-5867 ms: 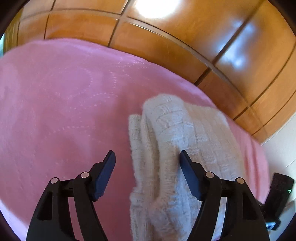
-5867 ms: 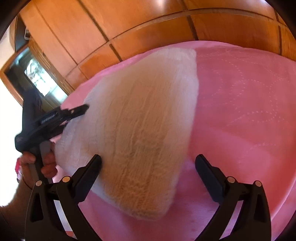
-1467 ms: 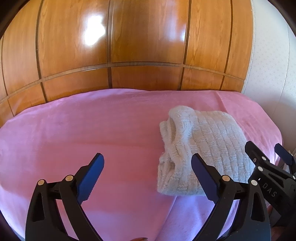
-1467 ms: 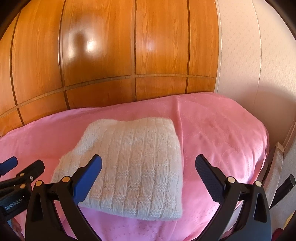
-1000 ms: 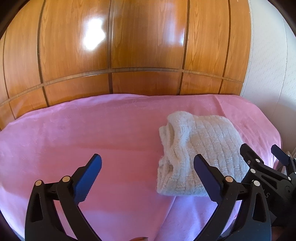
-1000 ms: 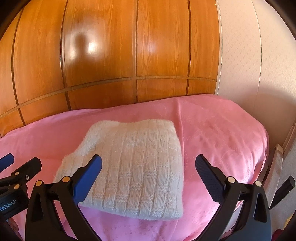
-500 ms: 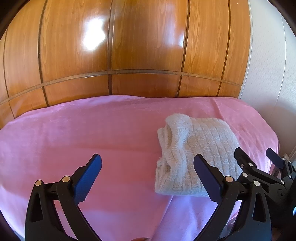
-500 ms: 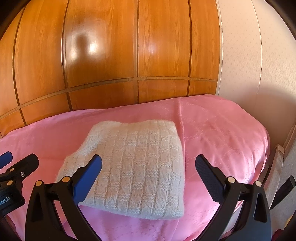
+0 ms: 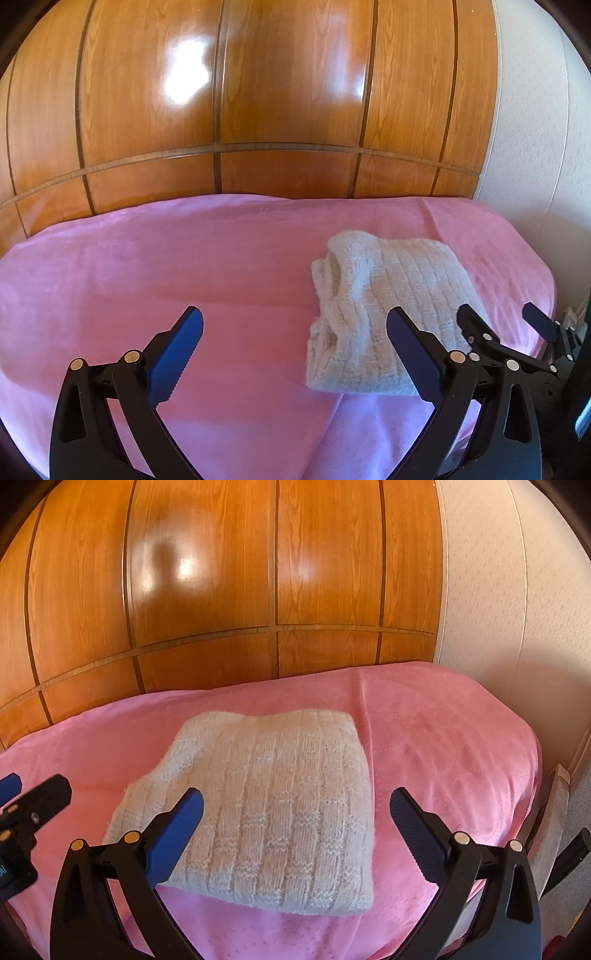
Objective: Fold small clothes
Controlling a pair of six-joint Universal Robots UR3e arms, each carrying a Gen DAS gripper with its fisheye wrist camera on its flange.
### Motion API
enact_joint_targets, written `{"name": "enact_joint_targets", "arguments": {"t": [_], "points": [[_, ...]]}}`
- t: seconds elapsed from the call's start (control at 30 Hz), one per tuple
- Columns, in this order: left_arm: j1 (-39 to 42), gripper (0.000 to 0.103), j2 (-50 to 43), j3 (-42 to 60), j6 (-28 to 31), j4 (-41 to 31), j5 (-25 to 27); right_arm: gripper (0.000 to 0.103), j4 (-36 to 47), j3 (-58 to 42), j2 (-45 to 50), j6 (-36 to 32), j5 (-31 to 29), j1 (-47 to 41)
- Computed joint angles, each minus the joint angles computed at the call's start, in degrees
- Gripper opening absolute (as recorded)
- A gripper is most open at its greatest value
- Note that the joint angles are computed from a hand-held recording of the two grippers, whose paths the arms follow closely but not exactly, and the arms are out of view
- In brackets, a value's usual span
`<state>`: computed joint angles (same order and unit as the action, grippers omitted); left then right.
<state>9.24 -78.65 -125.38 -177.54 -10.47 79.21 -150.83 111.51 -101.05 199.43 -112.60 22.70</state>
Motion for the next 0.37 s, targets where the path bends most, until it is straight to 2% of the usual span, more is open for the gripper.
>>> {"name": "enact_joint_targets", "arguments": {"t": [0.37], "points": [[0.9,0.098,-3.1,2.3,-1.0,-4.4,0.8,0.101,0.2,-0.6,0.4,0.2,0.7,-0.4]]}}
